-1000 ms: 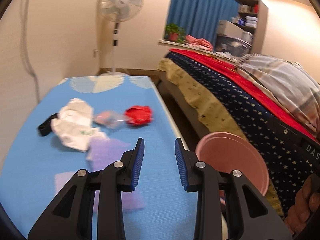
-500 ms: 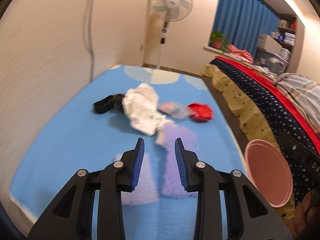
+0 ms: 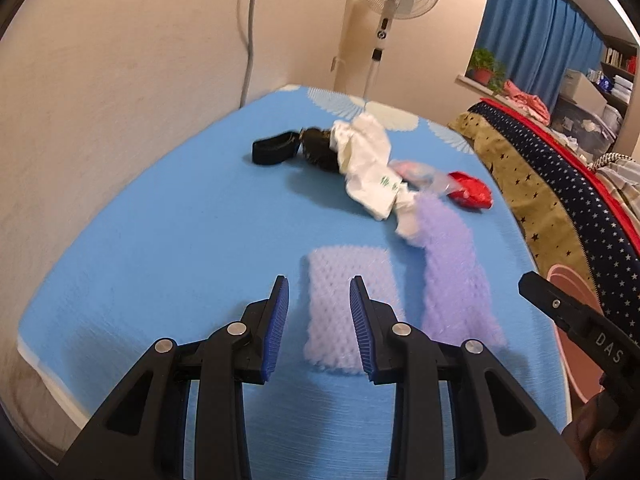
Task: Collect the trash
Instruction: 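Close the right tool on the lavender foam net, then grip the pale foam net with the left tool while the right tool lifts the lavender net toward the bin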
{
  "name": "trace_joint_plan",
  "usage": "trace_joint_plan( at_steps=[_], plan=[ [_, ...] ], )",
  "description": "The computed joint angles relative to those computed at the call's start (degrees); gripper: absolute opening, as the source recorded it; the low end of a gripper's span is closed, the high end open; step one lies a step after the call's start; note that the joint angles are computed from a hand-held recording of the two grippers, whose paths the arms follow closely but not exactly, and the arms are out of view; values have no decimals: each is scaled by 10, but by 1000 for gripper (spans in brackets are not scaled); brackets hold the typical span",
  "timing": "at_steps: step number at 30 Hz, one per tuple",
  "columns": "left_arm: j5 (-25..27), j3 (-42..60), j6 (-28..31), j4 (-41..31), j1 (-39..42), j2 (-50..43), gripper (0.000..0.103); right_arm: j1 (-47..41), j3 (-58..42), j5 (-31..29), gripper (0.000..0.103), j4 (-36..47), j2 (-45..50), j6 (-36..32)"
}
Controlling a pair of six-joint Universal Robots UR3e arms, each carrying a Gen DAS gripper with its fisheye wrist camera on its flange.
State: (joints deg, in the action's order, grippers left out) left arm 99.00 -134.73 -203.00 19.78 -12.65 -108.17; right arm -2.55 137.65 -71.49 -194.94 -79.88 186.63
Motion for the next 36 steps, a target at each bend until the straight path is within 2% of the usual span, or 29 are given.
trace_joint_plan(
  at_steps=[5, 11, 15, 22, 36],
  plan=[
    [-24, 8, 1, 2, 3, -21, 32, 11, -35, -9, 32, 48, 30, 1],
    [-38, 24, -4, -23, 2, -37, 32, 7, -39, -1, 30, 65, 47, 4],
    [-49, 22, -2, -24, 6, -34, 25, 17, -45, 2, 28, 64, 56, 0],
    [-45, 34, 5, -42, 1, -28, 11, 16, -48, 24, 7, 69, 57, -10],
    [-14, 55, 15, -44, -25, -5, 10, -19, 5, -7, 4, 78, -77, -35]
  ],
)
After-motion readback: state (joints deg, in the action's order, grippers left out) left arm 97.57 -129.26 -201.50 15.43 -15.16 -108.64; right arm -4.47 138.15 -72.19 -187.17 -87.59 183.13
